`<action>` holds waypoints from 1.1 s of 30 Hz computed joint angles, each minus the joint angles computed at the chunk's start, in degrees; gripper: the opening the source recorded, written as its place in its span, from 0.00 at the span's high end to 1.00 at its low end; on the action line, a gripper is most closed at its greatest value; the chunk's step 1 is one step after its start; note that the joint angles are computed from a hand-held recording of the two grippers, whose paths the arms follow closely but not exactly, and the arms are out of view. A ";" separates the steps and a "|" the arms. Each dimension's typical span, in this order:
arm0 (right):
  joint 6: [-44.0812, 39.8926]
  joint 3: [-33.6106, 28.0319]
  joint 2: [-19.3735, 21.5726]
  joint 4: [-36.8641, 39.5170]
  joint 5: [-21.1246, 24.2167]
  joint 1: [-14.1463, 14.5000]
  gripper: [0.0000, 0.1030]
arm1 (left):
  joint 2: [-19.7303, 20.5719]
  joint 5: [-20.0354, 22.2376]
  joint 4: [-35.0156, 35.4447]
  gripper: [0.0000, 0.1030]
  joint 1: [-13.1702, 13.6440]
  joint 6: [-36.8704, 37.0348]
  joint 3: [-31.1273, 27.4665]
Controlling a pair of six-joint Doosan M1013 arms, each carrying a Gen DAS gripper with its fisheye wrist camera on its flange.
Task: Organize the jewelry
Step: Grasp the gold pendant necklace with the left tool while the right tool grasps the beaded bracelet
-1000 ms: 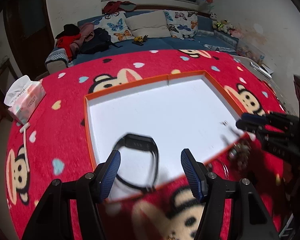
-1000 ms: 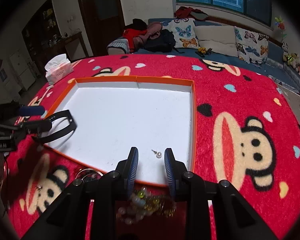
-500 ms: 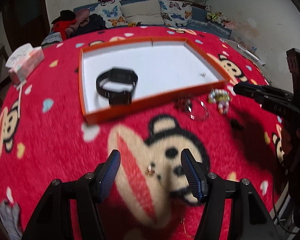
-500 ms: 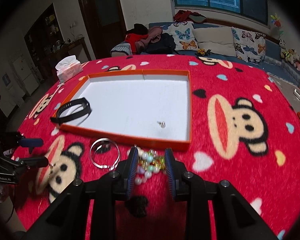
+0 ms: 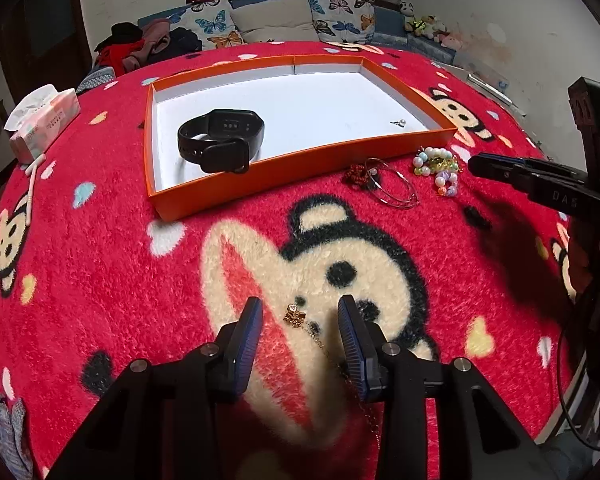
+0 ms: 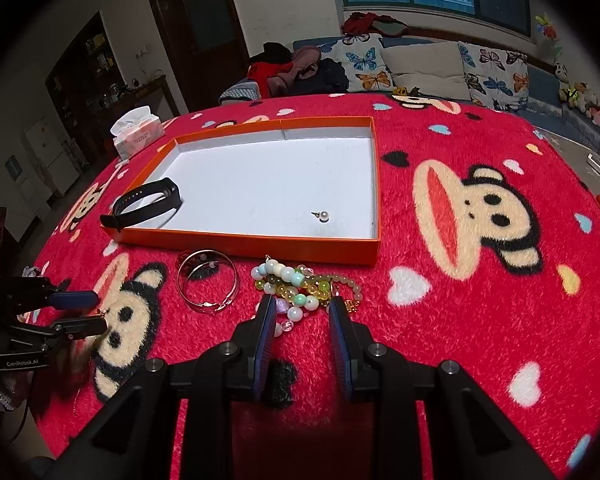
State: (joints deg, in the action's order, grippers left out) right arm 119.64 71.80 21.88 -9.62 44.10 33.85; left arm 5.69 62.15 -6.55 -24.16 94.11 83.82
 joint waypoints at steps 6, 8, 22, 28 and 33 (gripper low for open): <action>0.15 0.38 -0.08 0.43 -0.11 -0.15 0.71 | -0.15 -0.55 1.63 0.67 -0.53 0.33 0.47; 0.30 0.49 -0.12 0.38 -0.13 -0.16 0.71 | -0.26 -0.97 2.35 0.68 -0.81 0.49 0.71; 1.47 1.79 -0.76 0.28 -1.01 -0.43 0.71 | -0.67 -2.99 4.84 0.89 -1.70 1.77 1.54; 0.02 2.08 -1.14 1.09 -0.73 -0.52 0.71 | -0.81 -2.84 0.73 0.89 -0.29 2.59 0.81; -2.73 1.56 -0.85 2.02 -0.89 -0.30 0.71 | -0.69 -2.47 -0.68 0.89 0.10 2.70 0.38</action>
